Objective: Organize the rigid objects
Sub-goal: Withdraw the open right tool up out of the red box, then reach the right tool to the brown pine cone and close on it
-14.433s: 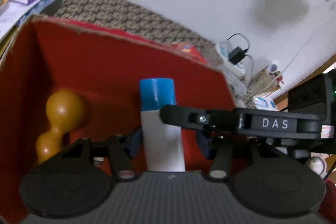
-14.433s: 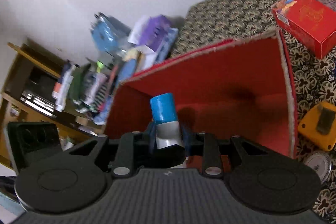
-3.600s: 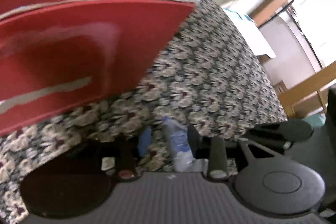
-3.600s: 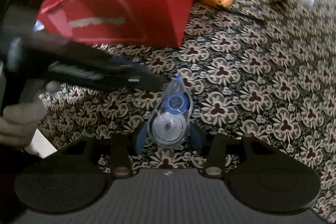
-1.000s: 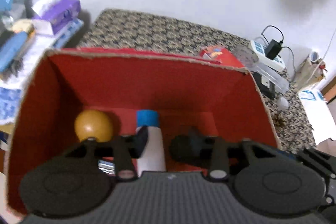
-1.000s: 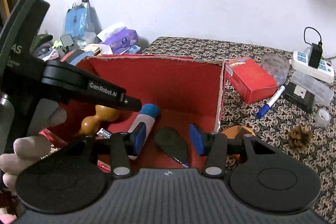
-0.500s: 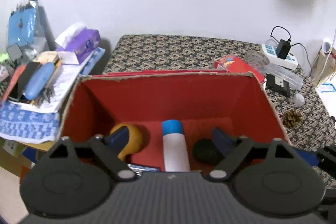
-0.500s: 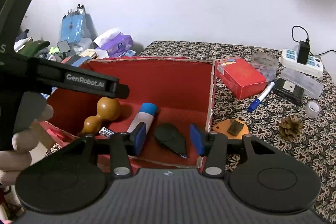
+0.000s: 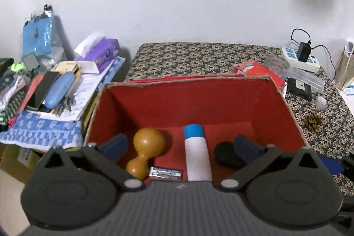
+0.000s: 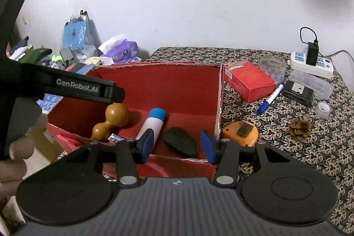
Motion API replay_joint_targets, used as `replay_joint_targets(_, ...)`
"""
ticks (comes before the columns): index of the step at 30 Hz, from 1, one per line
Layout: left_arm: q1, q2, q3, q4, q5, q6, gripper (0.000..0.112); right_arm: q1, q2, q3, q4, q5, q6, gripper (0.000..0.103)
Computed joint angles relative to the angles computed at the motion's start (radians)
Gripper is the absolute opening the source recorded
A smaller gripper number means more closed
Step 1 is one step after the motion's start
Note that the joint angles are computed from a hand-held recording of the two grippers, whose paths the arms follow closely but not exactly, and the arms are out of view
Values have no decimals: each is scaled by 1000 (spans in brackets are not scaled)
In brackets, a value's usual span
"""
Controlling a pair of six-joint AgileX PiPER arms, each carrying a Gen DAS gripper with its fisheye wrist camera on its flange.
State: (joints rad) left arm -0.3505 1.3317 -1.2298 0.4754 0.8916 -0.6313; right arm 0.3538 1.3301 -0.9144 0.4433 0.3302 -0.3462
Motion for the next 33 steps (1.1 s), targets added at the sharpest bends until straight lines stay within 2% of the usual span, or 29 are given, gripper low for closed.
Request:
replay_joint_targets(7,-41,-33,-4,24,40,-34,102,5,-65,58,39,-28,-31,33)
replay_joint_targets(10,-77,-59,-1,33,63,-45,102,-36,-99,90,183,-22,-185,33)
replay_joint_targets(15,-186,-108,38,68,95,-101,102,-215,-110,111,495,105,-547,33)
replay_joint_targets(20,-324,-117,65,76,93,-208,102,-429,-42,84,588,248,-738,33)
replay_joint_targets(25,-466,-27,49,71,29,-319,102,-617,113,-26,570,368,-804,33)
replay_joint_targets(31,-549,196,-41,94,-59,-433,102,-737,287,-179,544,472,-867,33)
replay_joint_targets(33,-568,288,-97,127,-58,-464,102,-753,341,-232,517,499,-871,33)
